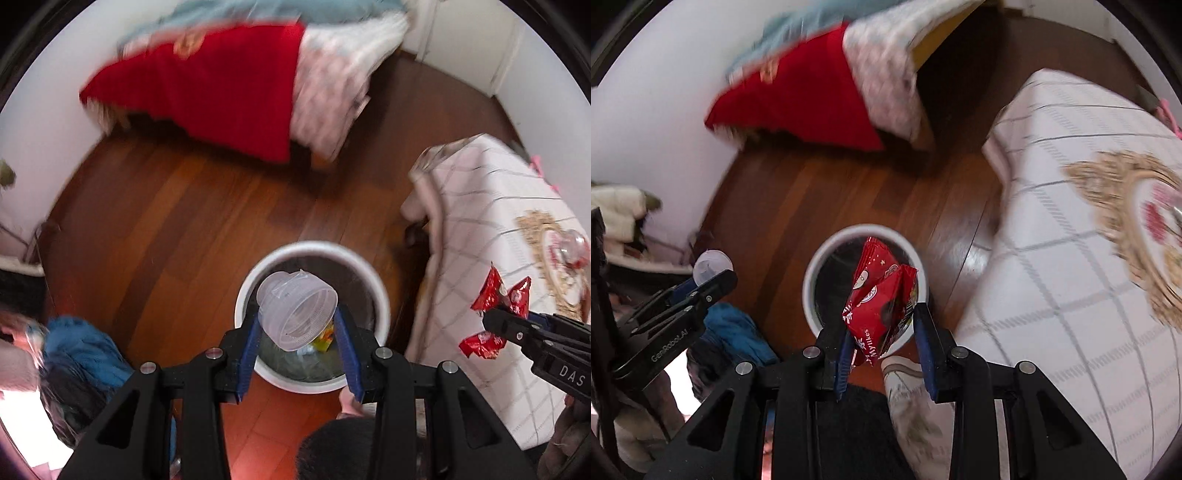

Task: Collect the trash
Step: 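Carry the cup and red wrapper over the bin and release both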

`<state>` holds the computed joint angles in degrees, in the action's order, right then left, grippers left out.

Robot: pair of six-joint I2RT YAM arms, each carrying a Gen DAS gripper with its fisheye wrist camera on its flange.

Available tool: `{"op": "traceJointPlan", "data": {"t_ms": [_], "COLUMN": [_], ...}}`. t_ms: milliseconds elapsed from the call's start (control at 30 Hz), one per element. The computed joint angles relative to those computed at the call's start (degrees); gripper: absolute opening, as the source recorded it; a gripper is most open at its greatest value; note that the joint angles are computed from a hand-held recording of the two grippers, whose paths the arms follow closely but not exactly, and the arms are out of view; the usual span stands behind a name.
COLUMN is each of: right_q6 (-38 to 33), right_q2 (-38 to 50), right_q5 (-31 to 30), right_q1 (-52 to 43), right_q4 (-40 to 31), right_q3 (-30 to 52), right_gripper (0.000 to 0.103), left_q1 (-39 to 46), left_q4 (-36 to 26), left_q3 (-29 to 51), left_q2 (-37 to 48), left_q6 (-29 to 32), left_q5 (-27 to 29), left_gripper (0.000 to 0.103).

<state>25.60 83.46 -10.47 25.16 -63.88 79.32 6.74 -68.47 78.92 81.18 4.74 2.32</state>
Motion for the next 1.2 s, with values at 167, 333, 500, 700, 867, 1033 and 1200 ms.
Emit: {"op": "traceJointPlan", "data": {"t_ms": [167,333,500,700,867,1033,1200], "right_q6": [0.2,0.3,0.1,-1.5,-1.4,-1.4,0.1], "right_q2": [15.0,24.7,30.5,33.4,31.8,28.4,23.4], "right_q5": [0.5,-0.2,-1.3,-0.9,-0.5,1.9,5.5], "right_q1": [3.7,4.8,4.9,4.9,4.4,4.8,6.3], "right_q4": [4.8,7.2,8.6,7.9,6.9,3.9,1.0], "right_q3": [2.3,4.3,6.0,8.0,8.4,7.9,6.1], "right_gripper": [0.033,0.033,0.038,0.066,0.092,0.103,0.103], "left_q1": [4.3,5.5,7.9,9.5,10.6,11.2,11.8], "left_q4": [4.1,6.4,7.0,6.1,5.0,5.3,4.7], "left_q3": [-4.4,-5.9,-7.0,-5.5,-5.6,-7.9,-9.5], "left_q2": [8.4,14.0,14.3,14.5,11.7,5.8,-0.1], "left_q6": [1.3,0.5,1.3,1.3,1.6,2.7,3.5], "left_q5": [3.3,4.1,4.3,4.9,3.1,-0.1,-0.8], "left_gripper": [0.036,0.037,0.038,0.069,0.099,0.102,0.103]}}
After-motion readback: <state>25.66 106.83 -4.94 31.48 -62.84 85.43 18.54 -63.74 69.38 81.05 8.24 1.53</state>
